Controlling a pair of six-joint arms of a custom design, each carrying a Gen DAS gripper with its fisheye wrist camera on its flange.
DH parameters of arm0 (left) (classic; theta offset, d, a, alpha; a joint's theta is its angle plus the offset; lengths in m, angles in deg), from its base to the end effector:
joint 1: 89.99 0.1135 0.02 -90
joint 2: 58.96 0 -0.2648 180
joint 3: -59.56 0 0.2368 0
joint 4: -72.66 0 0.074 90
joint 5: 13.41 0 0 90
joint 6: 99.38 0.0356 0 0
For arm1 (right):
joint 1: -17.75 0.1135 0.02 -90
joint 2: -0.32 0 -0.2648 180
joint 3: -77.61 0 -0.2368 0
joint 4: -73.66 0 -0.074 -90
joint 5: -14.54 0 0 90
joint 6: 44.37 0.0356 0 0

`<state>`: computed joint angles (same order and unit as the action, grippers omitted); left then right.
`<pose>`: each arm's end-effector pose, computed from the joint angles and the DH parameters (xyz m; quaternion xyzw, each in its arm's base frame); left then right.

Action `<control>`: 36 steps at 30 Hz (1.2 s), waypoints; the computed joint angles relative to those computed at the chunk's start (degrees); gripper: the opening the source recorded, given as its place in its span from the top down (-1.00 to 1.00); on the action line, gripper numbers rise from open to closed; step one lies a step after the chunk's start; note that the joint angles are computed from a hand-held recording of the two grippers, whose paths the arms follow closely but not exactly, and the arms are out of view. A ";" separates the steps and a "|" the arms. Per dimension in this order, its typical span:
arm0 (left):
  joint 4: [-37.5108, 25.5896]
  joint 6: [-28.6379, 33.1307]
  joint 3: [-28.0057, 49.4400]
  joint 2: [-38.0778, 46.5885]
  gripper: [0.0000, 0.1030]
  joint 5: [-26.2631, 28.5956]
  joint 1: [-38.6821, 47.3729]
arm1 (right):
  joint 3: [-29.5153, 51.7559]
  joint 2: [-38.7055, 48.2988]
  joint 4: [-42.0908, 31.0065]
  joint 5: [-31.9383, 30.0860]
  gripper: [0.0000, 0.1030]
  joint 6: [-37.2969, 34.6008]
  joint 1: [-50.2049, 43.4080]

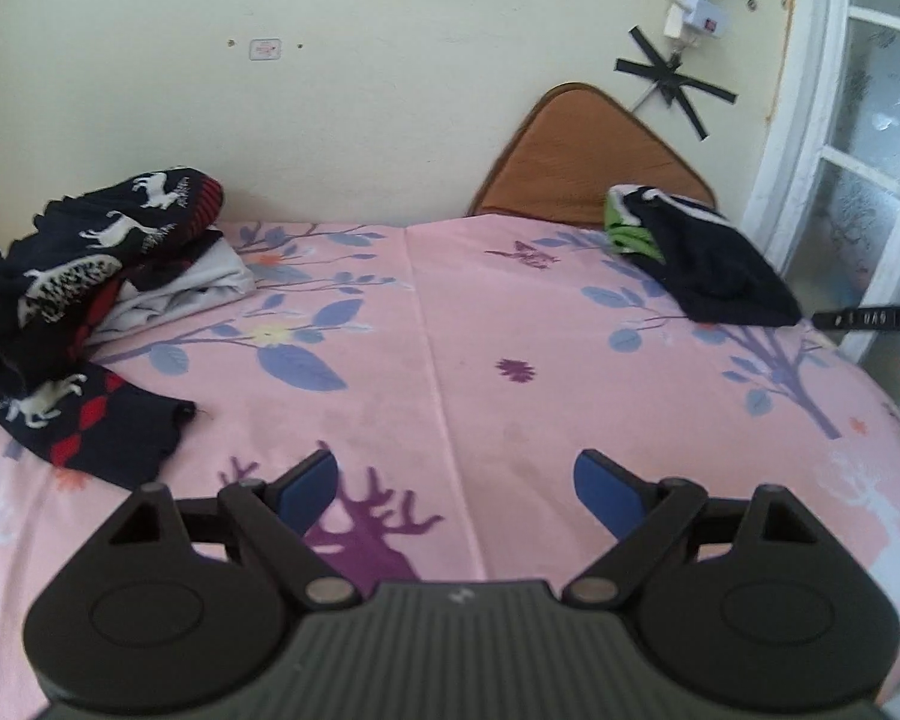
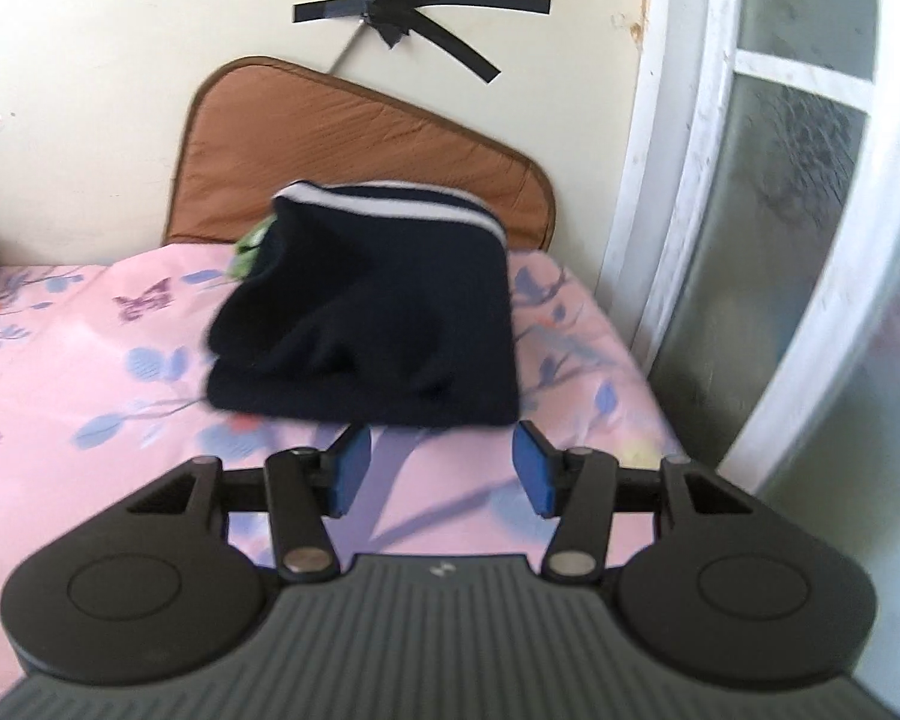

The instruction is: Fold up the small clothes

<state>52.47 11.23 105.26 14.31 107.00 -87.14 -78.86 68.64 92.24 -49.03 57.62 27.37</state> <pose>0.2247 -0.0069 0.1800 0.2323 0.8748 -0.1689 0.3902 0.1853 0.0153 0.1460 0.1379 0.8239 -0.0942 0.5416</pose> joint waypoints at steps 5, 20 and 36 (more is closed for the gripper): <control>8.40 0.03 -5.87 -1.38 -0.73 -1.72 -2.27 | -1.97 -2.40 -5.83 9.59 -0.07 11.36 14.85; 29.64 -5.69 -13.13 7.09 -0.87 -15.72 -14.33 | 10.56 34.31 -2.25 38.05 -0.28 40.46 48.65; 25.85 -11.89 -8.56 11.87 -1.00 -27.05 -25.33 | 3.07 43.20 19.21 38.80 -0.35 45.70 46.30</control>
